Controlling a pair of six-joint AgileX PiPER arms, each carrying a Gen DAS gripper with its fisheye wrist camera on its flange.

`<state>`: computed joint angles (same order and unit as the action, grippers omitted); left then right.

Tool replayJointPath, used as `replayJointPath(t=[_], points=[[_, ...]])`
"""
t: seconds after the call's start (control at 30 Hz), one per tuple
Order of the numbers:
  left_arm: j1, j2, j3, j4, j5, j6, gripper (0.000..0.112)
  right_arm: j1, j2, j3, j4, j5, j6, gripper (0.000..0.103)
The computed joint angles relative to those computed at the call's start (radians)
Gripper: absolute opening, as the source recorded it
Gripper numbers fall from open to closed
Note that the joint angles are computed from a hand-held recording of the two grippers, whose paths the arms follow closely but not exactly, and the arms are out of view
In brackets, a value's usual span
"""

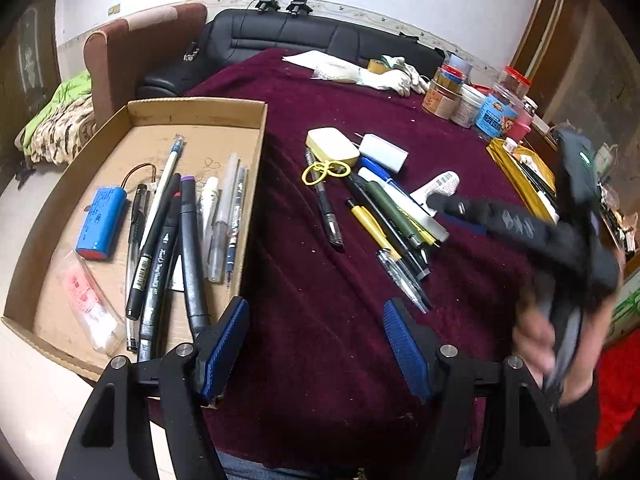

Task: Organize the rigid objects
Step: 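Move both open grippers back over the pile of pens, then grasp a clear ballpoint pen with left gripper while right grasps a blue marker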

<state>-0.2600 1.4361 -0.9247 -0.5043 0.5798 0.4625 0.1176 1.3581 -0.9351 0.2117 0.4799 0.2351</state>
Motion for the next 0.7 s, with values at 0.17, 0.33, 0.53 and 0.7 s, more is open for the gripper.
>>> replayJointPath(t=[0.17,0.33,0.53,0.7], points=[[0.020,0.007,-0.019,-0.030,0.029,0.034,0.073,-0.103,0.189,-0.151,0.223,0.098,-0.251,0.020],[-0.006,0.041,-0.066,0.026,0.040,-0.031,0.061,-0.163,0.185,-0.081,0.524,0.066,-0.554,0.009],[-0.083,0.150,-0.224,0.130,0.070,-0.159,0.061,-0.192,0.198,-0.083,0.563,0.117,-0.611,0.011],[-0.168,0.313,-0.420,0.326,0.112,-0.349,0.042,-0.170,0.170,-0.070,0.507,0.095,-0.579,0.009]])
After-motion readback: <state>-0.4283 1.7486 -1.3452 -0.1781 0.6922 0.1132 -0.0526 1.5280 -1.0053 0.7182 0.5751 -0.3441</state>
